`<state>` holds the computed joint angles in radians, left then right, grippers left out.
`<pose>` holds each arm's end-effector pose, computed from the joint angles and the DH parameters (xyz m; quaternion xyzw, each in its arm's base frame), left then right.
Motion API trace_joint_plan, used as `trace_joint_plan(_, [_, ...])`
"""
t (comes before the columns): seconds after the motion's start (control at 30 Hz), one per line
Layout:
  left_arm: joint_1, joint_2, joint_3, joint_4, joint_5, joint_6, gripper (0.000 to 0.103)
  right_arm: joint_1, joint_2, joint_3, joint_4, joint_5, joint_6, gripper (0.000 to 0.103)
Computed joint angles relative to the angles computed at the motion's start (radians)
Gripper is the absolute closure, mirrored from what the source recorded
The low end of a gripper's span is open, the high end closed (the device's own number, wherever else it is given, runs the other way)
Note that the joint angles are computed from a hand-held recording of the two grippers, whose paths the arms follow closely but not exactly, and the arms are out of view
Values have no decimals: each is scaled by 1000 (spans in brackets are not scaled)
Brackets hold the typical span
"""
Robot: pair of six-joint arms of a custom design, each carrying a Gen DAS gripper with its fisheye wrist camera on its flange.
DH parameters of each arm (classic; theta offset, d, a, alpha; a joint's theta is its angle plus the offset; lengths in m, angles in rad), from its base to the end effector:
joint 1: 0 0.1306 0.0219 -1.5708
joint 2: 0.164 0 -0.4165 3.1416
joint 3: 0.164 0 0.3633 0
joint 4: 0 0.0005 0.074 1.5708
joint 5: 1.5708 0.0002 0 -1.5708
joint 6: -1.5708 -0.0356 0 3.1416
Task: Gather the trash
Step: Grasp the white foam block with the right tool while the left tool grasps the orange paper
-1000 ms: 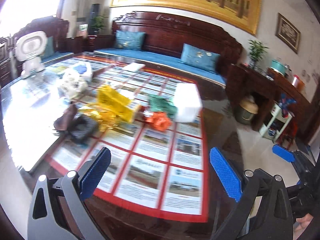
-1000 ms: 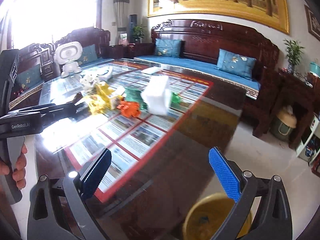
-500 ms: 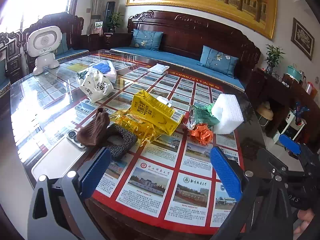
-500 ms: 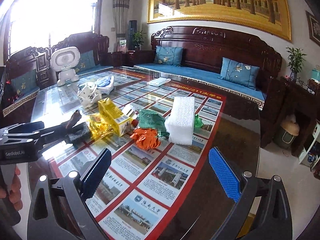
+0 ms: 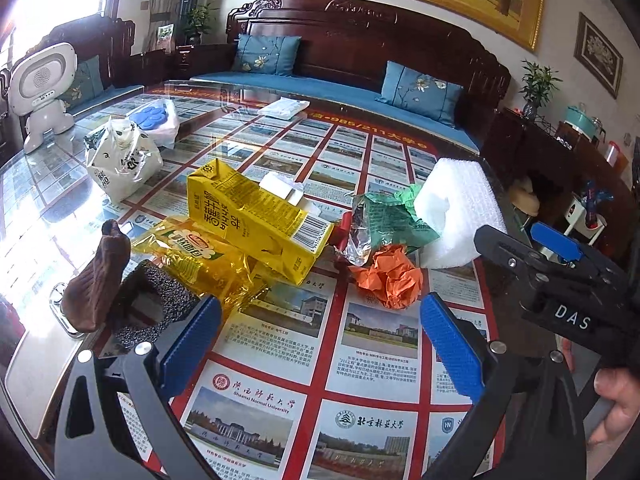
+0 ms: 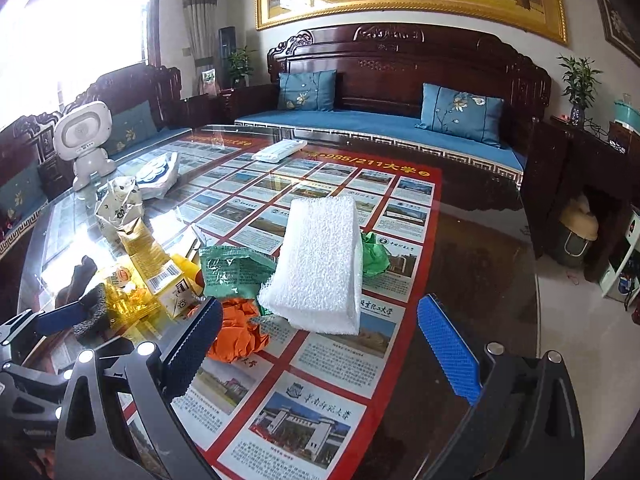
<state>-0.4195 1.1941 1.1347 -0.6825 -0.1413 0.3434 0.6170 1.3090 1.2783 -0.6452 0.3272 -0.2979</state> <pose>0.3462 -0.1494 0.4422 0.0063 0.9135 -0.0896 0.3969 0.3562 0.2380 0.4664 -0.0717 0.8894 0.0568 0.4478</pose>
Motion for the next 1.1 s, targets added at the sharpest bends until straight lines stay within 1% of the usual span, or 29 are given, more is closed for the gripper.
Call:
trace_joint_plan(0.1, [4,25,7,1,0,3,4,-9,43,33,-15,18,11,8])
trace_joint_plan(0.13, [4,30,8,1,-3,2,4,-15,56,44,-27,13,10,8])
trace_joint_plan(0.17, [3,35,11,-1,-8,0,4,-23,64,52,-39,-6,3,9])
trace_joint_plan(0.2, [3,43,15,-4,-12,-3,4,-32,70,60,-53,-33,-8,12])
trace_joint_plan(0.23, [2,49,18,-5,-14,-5,4,-44,71,60,-58,-68,-20,17])
trace_joint_plan(0.27, [2,54,20,-7,-14,-7,4,-59,69,56,-57,-117,-27,39])
trace_joint_plan(0.3, [-1,59,23,-7,-14,-8,4,-71,67,52,-59,-142,-35,46])
trace_joint_plan(0.33, [-5,65,27,-7,-13,-9,4,-78,59,42,-48,-149,-37,47])
trace_joint_plan(0.4, [-14,74,34,-10,-12,-10,4,-83,48,29,-41,-136,-28,48])
trace_joint_plan(0.5, [-34,93,52,-19,-23,-15,4,-96,15,-2,-10,-159,-24,49])
trace_joint_plan(0.67, [-67,133,89,-40,-38,-19,4,-96,-42,-35,10,-128,5,49])
trace_joint_plan(0.73, [-79,154,107,-52,-42,-18,4,-101,-60,-44,8,-143,16,49])
trace_joint_plan(0.8, [-92,174,127,-68,-64,-4,4,-102,-73,-51,10,-154,27,49])
trace_joint_plan(0.9, [-94,205,158,-83,-77,21,4,-108,-79,-57,15,-180,46,48])
trace_joint_plan(1.0, [-95,235,186,-99,-107,39,4,-117,-80,-65,17,-200,47,48])
trace_joint_plan(1.1, [-88,255,199,-109,-104,46,6,-136,-92,-80,29,-223,40,48])
